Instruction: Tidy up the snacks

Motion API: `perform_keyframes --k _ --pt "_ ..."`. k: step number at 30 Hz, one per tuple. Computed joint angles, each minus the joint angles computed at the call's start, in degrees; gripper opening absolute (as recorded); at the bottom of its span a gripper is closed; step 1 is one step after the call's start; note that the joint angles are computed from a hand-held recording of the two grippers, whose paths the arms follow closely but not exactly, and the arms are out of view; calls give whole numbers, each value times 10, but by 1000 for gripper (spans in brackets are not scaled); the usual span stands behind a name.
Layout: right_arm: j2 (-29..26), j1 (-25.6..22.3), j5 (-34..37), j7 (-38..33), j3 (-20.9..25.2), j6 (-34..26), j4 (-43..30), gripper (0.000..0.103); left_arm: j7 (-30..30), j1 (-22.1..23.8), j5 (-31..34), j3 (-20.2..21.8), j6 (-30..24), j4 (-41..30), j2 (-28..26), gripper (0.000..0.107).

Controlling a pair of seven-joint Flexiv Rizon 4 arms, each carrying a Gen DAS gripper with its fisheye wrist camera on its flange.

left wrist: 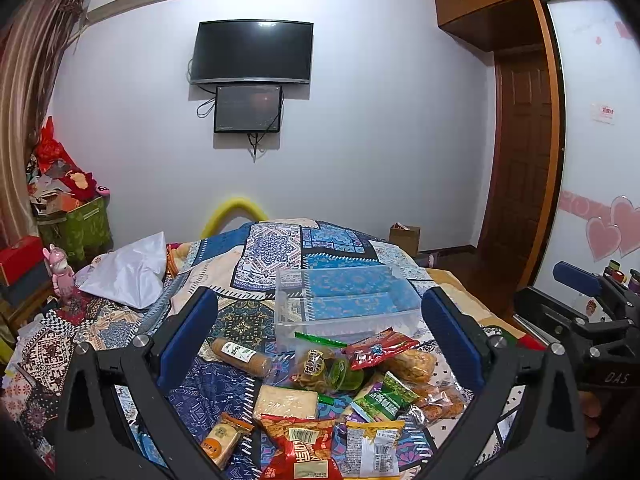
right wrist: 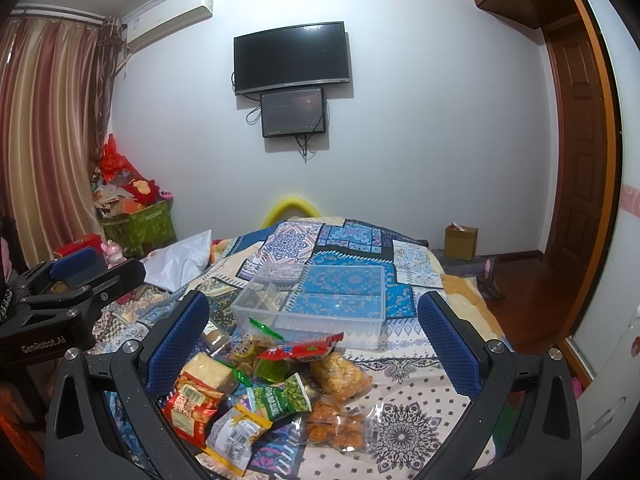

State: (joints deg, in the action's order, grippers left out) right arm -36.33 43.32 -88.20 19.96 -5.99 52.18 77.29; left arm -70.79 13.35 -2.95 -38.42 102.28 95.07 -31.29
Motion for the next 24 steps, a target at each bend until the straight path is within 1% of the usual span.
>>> perform_keyframes --k 13,24 --pt "-1 1 2 -1 0 -1 -1 103 -2 -9 -2 9 0 -4 -1 103" --pt "-1 2 0 2 -1 -3 -1 103 -3 -6 3 5 4 -2 -3 103"
